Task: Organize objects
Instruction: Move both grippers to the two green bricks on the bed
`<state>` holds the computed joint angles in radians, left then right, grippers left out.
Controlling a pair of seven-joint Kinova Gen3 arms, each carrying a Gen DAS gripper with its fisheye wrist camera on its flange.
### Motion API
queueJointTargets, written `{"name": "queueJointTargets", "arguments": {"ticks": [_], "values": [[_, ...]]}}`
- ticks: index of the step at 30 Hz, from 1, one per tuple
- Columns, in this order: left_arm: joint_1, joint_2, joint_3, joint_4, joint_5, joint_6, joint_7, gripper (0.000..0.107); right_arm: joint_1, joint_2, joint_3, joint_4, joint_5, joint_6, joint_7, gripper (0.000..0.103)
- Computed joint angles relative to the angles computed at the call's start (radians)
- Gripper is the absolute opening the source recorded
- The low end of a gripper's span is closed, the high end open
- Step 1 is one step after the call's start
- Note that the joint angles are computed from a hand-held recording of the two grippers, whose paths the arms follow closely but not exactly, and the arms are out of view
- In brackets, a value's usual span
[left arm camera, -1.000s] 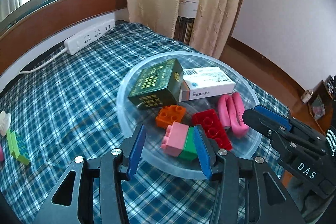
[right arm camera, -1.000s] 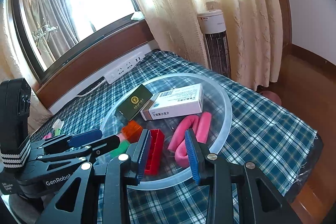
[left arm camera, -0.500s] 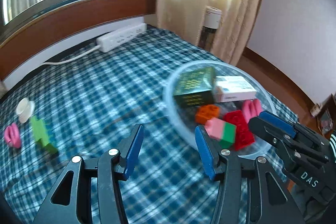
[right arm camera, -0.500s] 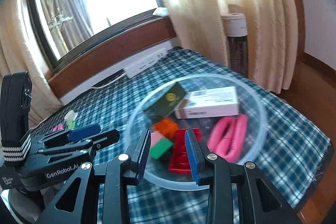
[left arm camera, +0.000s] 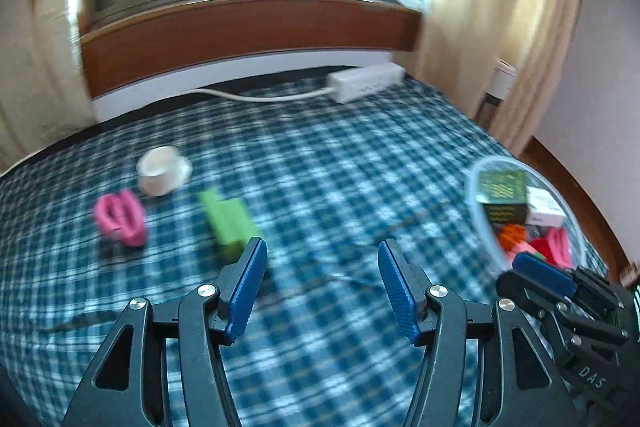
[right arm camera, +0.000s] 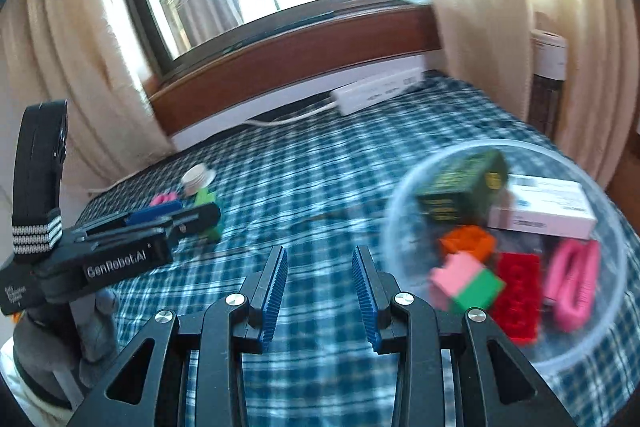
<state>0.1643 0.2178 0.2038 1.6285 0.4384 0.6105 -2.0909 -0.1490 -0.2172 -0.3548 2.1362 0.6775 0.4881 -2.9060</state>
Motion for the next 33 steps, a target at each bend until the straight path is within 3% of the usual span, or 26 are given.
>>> {"name": "queueJointTargets", "arguments": {"ticks": [20, 33], "values": [[-0.117, 0.044, -0.051, -0.029, -0.025, 0.003, 0.057, 0.060, -0.225, 0.294, 0.207, -0.253, -0.252, -0.033, 0.393, 0.037], [-0.129, 0.067, -0.046, -0.043, -0.038, 0.012, 0.083, 0.060, -0.265, 0.415, 0.276, -0.370, -0.376, -0.015, 0.570, 0.037]]}}
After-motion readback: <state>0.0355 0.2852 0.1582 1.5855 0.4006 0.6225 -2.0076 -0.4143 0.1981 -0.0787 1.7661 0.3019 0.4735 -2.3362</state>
